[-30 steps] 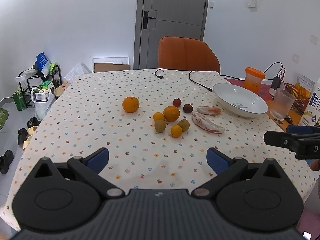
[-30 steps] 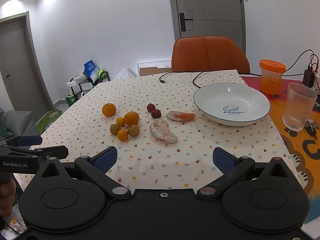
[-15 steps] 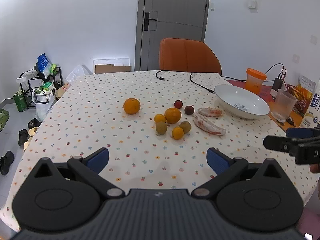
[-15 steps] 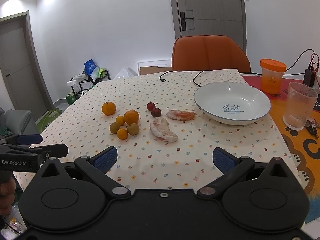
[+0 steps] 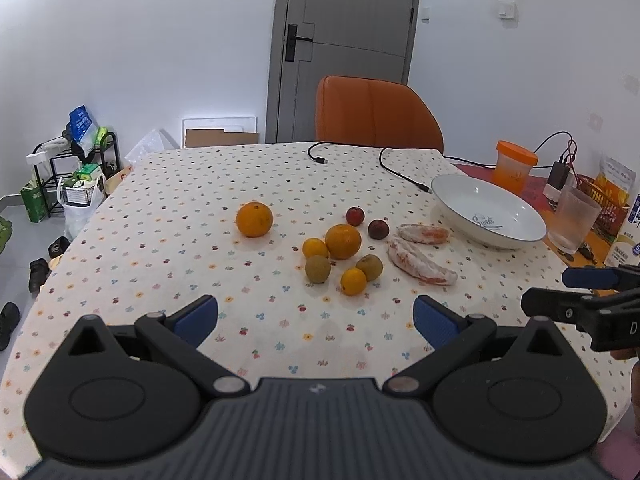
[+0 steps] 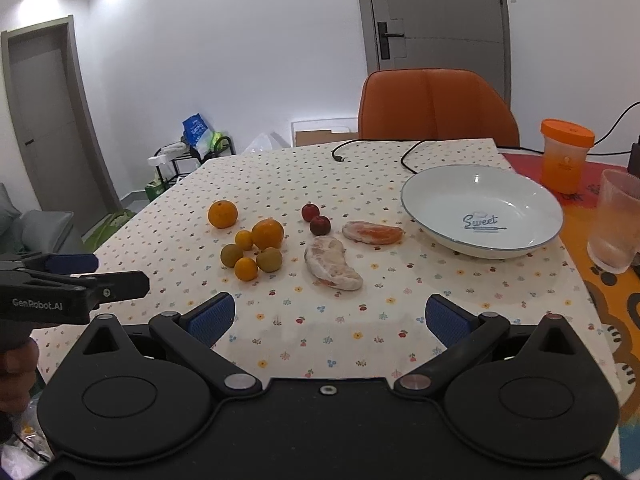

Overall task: Organize fruits
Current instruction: 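Grasp a small mandarin with the left gripper while the right gripper grasps a peeled pomelo segment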

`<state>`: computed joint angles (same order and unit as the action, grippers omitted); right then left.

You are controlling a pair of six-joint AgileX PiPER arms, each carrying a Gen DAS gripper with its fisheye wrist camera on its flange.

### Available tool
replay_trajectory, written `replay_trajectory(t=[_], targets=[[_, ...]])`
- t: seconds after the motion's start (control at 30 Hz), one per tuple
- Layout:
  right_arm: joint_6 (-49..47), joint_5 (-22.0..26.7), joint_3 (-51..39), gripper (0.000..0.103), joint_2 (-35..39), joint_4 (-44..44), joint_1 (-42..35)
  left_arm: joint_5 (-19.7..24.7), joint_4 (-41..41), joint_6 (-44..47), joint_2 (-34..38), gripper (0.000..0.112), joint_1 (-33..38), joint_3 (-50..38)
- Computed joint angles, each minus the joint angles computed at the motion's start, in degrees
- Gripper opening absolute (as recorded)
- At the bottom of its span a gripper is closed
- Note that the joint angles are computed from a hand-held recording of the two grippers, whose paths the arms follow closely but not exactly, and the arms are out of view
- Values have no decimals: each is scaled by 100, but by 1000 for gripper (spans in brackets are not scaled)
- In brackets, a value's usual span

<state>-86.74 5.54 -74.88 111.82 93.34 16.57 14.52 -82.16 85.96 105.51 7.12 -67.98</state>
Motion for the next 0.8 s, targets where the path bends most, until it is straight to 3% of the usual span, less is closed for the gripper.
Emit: replay_trajectory(t=[0.33, 0.5, 0.63, 0.8], targets=[[-2, 400, -366, 103, 427, 2, -260, -23, -76, -28, 524, 101, -198, -488], [-276, 389, -567, 102, 620, 269, -326, 70, -50, -138, 771, 94, -217, -765], [410, 474, -868, 101, 834, -408, -378, 142, 114, -366, 988, 83, -233, -1033], [1525, 583, -1268, 95, 1127, -1504, -402, 271, 1072, -1424, 1309, 66, -247, -1485]])
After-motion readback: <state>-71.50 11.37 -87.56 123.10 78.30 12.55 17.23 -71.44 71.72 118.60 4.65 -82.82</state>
